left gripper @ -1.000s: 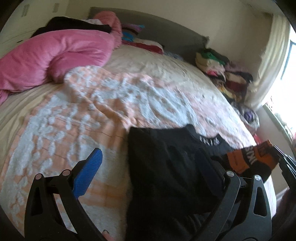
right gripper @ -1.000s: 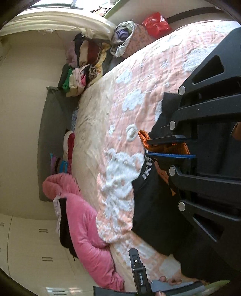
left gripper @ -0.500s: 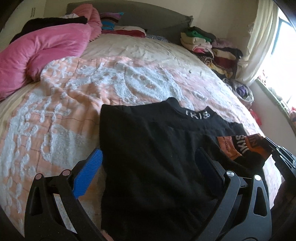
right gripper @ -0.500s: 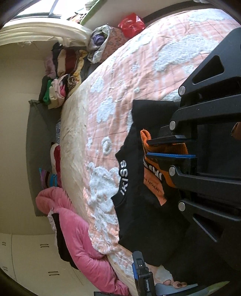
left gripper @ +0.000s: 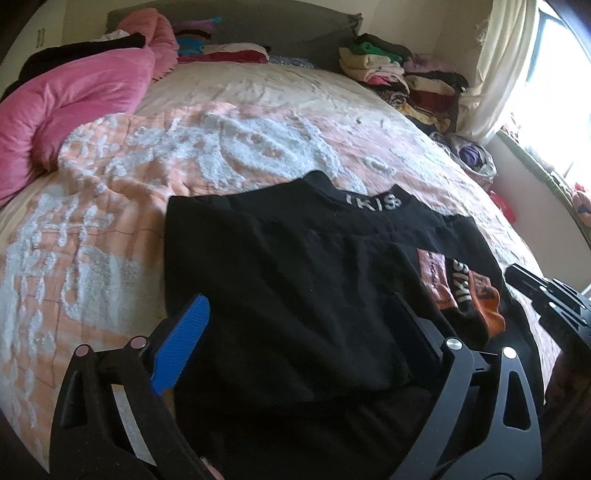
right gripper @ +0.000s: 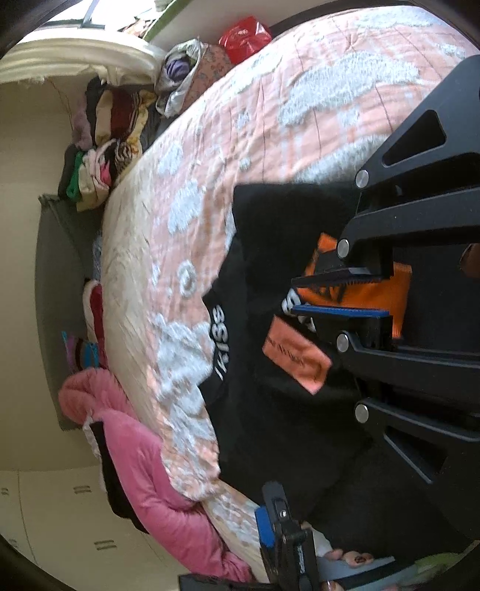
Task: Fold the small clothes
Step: 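Grasp the crossed orange cuffs with the right gripper and straighten them, then release the cuffs and withdraw the right gripper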
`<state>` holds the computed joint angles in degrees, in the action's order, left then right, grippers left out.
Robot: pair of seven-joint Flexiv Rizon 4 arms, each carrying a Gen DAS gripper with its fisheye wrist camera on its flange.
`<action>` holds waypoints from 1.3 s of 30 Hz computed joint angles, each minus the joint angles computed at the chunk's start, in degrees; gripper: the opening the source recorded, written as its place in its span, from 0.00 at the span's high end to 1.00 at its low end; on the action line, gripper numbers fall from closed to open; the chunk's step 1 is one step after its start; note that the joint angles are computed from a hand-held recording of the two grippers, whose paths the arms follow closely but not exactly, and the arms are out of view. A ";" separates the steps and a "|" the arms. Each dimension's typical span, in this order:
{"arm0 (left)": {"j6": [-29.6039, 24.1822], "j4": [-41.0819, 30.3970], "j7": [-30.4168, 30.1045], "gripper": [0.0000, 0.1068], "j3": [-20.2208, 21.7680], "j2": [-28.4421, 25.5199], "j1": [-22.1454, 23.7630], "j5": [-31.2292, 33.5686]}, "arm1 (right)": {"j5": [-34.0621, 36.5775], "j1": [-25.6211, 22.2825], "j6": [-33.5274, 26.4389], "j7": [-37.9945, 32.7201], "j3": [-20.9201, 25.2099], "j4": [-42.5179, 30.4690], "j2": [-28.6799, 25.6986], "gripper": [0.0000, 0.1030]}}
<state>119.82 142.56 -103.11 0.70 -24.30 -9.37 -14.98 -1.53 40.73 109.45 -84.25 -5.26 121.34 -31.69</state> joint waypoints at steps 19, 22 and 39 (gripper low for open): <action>-7.91 -1.80 3.38 0.17 1.16 -0.95 -2.06 -0.94 | -11.23 -5.65 -11.13 6.70 5.99 -2.26 -2.27 0.63; -8.42 -2.07 4.16 0.17 2.65 -1.02 -4.01 -2.03 | -11.88 -7.35 -10.64 7.52 7.48 -2.15 -2.31 0.63; -6.75 -0.98 2.60 0.17 0.50 0.06 -1.46 -0.51 | -6.28 -3.57 -2.04 7.66 4.02 1.69 -0.21 0.18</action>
